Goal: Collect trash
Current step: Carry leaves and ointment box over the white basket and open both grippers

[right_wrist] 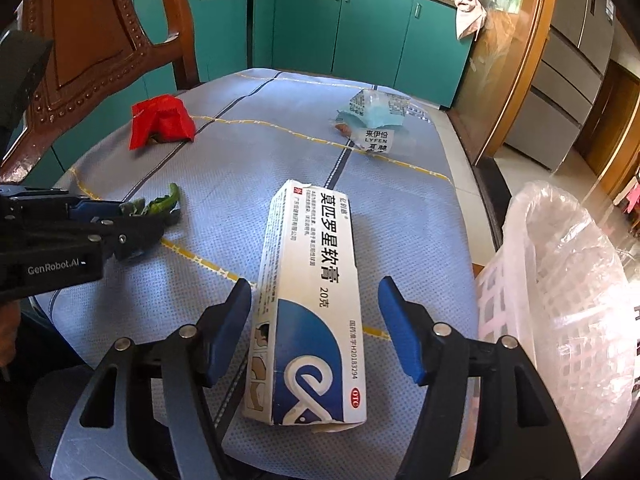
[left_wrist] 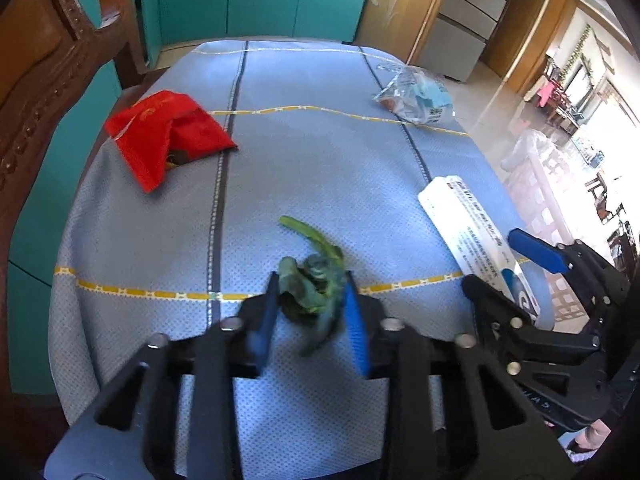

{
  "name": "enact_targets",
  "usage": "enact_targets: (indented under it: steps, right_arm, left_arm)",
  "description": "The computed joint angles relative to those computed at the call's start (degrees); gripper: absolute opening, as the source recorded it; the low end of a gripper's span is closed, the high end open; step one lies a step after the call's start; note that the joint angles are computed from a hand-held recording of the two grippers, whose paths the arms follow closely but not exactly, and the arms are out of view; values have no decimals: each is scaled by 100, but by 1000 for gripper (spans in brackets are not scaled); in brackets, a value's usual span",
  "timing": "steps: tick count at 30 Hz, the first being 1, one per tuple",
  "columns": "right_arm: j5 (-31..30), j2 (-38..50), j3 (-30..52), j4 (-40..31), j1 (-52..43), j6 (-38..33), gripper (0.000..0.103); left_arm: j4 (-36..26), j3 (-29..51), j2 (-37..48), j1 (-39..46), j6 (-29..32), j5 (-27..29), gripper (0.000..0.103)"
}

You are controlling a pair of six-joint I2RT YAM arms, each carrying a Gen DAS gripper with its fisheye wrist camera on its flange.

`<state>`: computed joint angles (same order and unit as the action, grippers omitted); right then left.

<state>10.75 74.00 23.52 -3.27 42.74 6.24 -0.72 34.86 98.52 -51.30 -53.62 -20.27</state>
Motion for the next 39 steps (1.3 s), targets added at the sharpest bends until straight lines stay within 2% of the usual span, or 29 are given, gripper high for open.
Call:
enact_targets:
  steps: [4, 6, 14, 17, 27, 36, 39]
  right_arm:
    - [-50, 54, -10, 53, -25, -31, 63]
    - [-177, 111, -4, 55, -82, -55, 54]
    - [-436, -28, -113, 148, -189, -23, 44]
    - [-609, -189, -101, 45, -339, 14, 44]
    - [-335, -597, -101, -190, -297, -9, 44]
    - [-409, -1413, -148, -609, -526, -134, 44]
    - [-649, -2132, -119, -1072, -845, -299, 44]
  left_arm:
    - [17, -17, -52, -45, 6, -69, 20]
    - [38, -33, -75, -61, 26, -86, 20]
    - [11, -17, -112, -119, 37, -159, 19]
    - [0, -32, -164, -175, 33, -303, 18]
    - [135, -189, -479, -338, 111, -733, 16]
    - [67, -115, -628, -699, 143, -1560, 15]
    - [-216, 83, -692, -940, 161, -2166, 15]
